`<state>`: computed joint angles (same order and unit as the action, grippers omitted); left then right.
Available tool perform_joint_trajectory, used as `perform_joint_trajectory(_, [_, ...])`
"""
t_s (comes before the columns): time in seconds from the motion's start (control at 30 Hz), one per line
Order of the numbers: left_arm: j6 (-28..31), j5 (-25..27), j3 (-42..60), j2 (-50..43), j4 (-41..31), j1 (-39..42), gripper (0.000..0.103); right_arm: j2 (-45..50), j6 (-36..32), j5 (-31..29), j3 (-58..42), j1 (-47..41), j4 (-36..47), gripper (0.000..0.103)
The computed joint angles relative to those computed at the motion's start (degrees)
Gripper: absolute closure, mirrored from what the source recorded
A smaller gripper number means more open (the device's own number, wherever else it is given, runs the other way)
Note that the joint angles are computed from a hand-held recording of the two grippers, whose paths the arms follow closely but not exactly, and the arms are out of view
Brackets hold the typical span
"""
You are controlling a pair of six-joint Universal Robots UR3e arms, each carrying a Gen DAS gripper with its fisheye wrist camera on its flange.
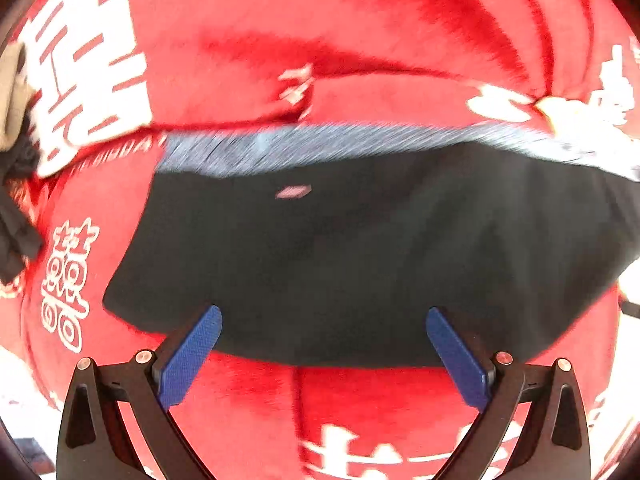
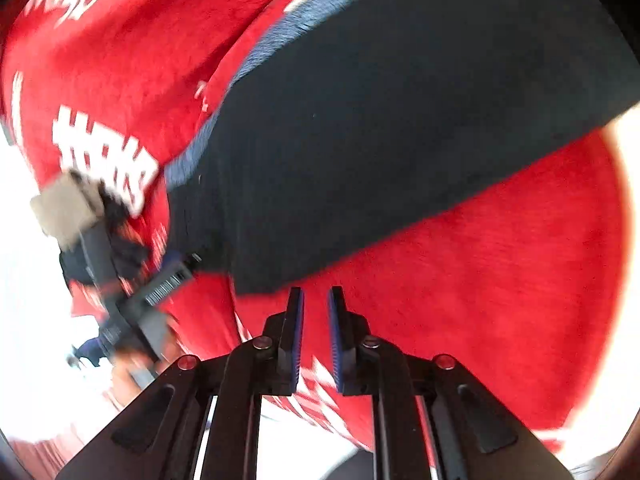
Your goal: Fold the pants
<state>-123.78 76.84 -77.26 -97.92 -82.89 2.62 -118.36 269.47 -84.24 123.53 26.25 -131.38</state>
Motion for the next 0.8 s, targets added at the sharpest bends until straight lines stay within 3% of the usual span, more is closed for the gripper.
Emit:
perform_joint_trajectory(0.07, [-2.33,-1.76,1.32,-0.39,-2.07,-3.49,0.000,-3.56,-8.39,-3.99,-9.26,-2.14,18.88,0.078])
perform_joint_trajectory(0.1, [-3.85,-1.88,-0.46,0.22,-0.89,-5.55,0.000,-4.70,-12.39,-6.07,-12.67,-4.08,25.98,0.068])
perform_joint_trajectory(0.13, [-5.58,-1.14,-2.79,0.66,1.11,-7.74,0.000,-5.31,-16.11,-7.44,-14.75,-6.30,30.71,0.064])
perform_joint_trajectory(0.23, [-7.61,4.46,-11.58,1.44,8.49,-12.08,0.000,-8.55,-27.19,-6.77,-14.33,-15.12,39.99,0.065])
perform_joint_trajectory(0.3, [-7.10,1.10,-17.07,4.82,10.30,-8.74,0.000,-11.24,-28.58,-4.55,-9.47,-17.12,43.00,0.069])
perform_joint_trajectory(0.37, [-5.78,0.71,-14.12,4.01,5.03,-6.73,0.000,-13.02,-22.56,-8.79,-6.32,-10.23,38.10,0.070])
perform_joint_trajectory(0.43, [-5.22,2.34,-10.08,2.87,1.36,-6.31,0.000,-9.20,-20.08,-10.77,-10.25,-5.53,39.99,0.071])
perform_joint_trajectory(0.57, [-2.44,-0.04,-0.67,-0.15,-0.97,-4.44,0.000,-10.26,-22.71,-5.22,-12.99,-9.24,43.13,0.070])
perform_joint_trajectory(0.67, [-6.28,-1.11,11.24,-8.67,-2.39,-5.39,0.000,-8.25,-28.36,-2.91,-15.20,-13.72,38.43,0.070])
perform_joint_trajectory(0.73, [-9.11,-0.15,16.25,-14.70,1.21,-7.04,0.000,-6.45,-35.49,0.96,-14.97,-20.18,33.35,0.070])
perform_joint_trajectory(0.8, [-11.32,2.62,15.56,-19.38,10.75,-9.19,0.000,-1.06,-39.39,4.04,-14.19,-23.87,25.73,0.070])
